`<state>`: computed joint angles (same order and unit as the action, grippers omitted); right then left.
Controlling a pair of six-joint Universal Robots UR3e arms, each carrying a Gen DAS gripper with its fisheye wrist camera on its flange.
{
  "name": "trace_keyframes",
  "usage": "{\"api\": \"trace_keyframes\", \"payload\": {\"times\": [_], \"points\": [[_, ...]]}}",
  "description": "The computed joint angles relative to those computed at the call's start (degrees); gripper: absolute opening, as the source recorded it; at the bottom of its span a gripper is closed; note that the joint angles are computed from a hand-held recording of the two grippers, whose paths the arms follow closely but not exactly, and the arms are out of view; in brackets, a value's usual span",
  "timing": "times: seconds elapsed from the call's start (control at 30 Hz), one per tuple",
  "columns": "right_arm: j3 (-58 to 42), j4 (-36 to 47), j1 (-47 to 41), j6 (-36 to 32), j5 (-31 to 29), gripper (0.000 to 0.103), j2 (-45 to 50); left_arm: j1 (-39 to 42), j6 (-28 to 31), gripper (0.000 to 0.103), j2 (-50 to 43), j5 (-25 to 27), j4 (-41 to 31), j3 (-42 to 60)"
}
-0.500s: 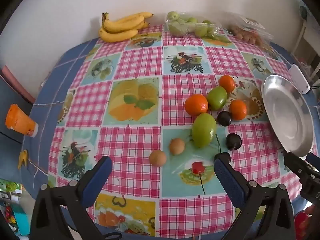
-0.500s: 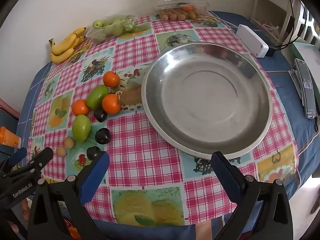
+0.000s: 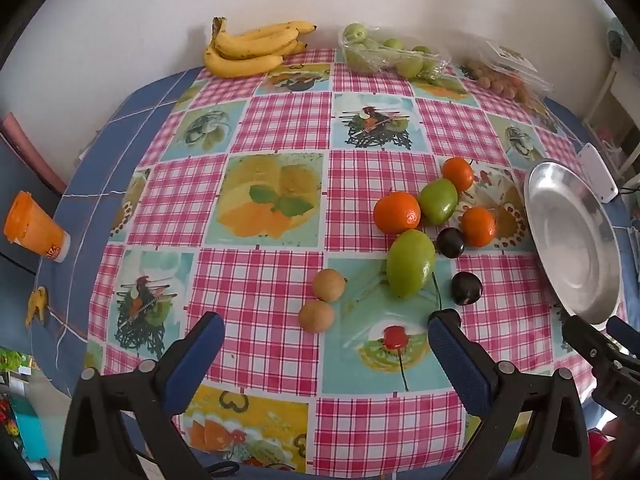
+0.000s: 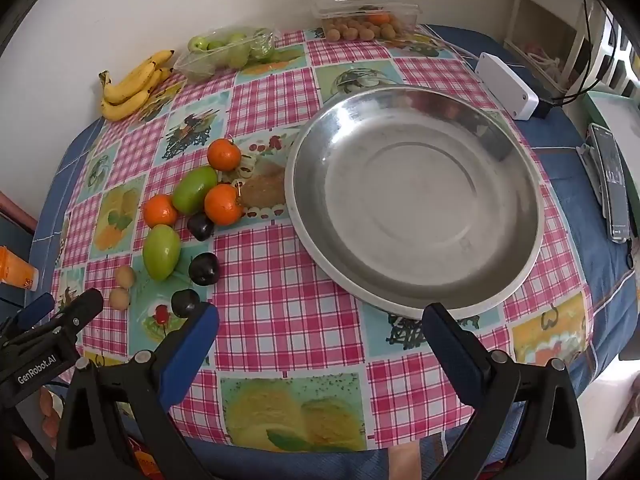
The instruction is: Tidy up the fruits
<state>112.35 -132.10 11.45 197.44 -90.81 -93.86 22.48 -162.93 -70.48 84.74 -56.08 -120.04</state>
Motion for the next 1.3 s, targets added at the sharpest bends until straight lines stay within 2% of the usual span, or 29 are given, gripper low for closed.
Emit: {"api": "trace_keyframes", "payload": {"times": [1.3], "points": [[0.1,-0.5,0.4,-0.7,-0.4,0.101,0.0,-1.0,-0.8,0.103,0.0,1.3,0.8,-0.3]]}}
